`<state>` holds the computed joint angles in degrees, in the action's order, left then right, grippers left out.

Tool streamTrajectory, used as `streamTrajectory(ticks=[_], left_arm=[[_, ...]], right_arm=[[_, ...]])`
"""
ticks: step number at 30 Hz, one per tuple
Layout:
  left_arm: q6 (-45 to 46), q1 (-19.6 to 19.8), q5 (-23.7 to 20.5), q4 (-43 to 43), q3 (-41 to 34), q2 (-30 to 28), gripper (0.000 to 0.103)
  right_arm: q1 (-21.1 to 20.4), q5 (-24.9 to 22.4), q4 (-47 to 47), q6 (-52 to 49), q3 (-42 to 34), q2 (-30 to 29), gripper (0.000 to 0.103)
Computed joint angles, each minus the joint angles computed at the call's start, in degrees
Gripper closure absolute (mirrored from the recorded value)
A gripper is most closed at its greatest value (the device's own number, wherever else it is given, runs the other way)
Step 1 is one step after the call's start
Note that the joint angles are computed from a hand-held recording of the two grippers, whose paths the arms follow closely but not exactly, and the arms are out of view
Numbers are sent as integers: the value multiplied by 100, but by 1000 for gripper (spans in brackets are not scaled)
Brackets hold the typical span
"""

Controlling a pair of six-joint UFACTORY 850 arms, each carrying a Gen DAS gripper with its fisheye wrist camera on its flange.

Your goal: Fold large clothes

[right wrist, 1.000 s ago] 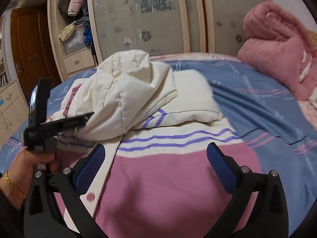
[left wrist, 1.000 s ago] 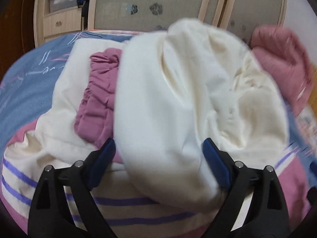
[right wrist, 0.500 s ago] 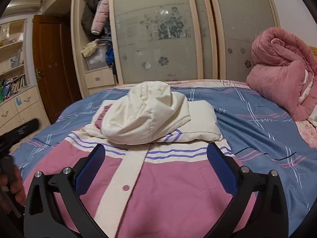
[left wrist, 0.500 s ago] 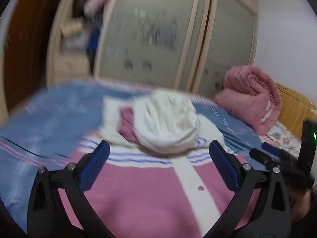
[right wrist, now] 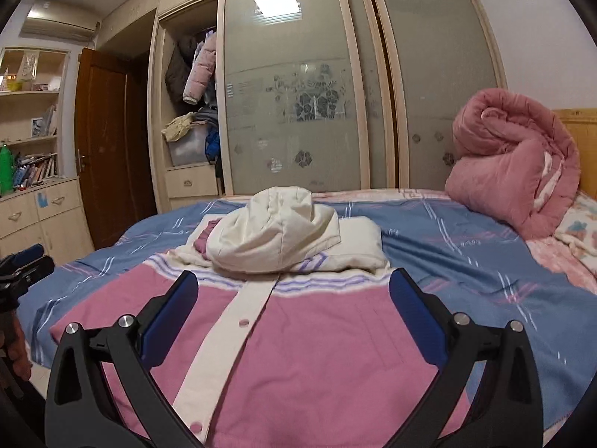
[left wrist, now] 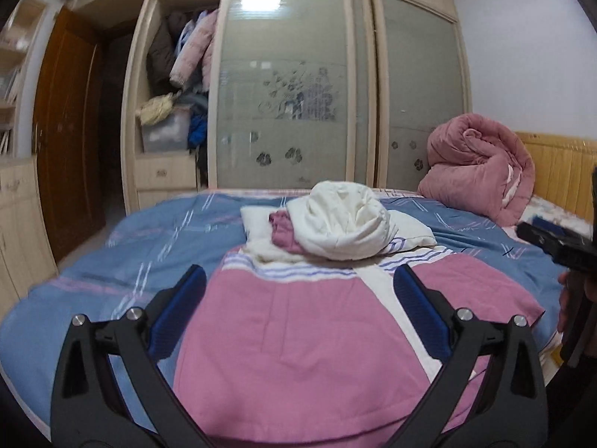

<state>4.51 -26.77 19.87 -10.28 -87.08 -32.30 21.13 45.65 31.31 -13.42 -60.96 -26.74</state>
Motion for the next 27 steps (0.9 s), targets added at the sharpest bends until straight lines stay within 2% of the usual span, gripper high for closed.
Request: streamTrajectory(ticks=[2,5,10,18,27], left_arm=[[-625,78,170,443,102,63,2],[-516,114,419,148,178,117,2],[-500,102,331,156,55,40,2],[-97,27,336,69,17,-6,2],[-286,50,192,211,-57,-70,2]], right_arm=[[59,476,109,-91,200,71,1],[104,740,293,-381,265,92,1],[27,545,272,-308,207,61,1],[9,558,265,-361,233,56,1],[-5,473,285,-430,198,11,1]])
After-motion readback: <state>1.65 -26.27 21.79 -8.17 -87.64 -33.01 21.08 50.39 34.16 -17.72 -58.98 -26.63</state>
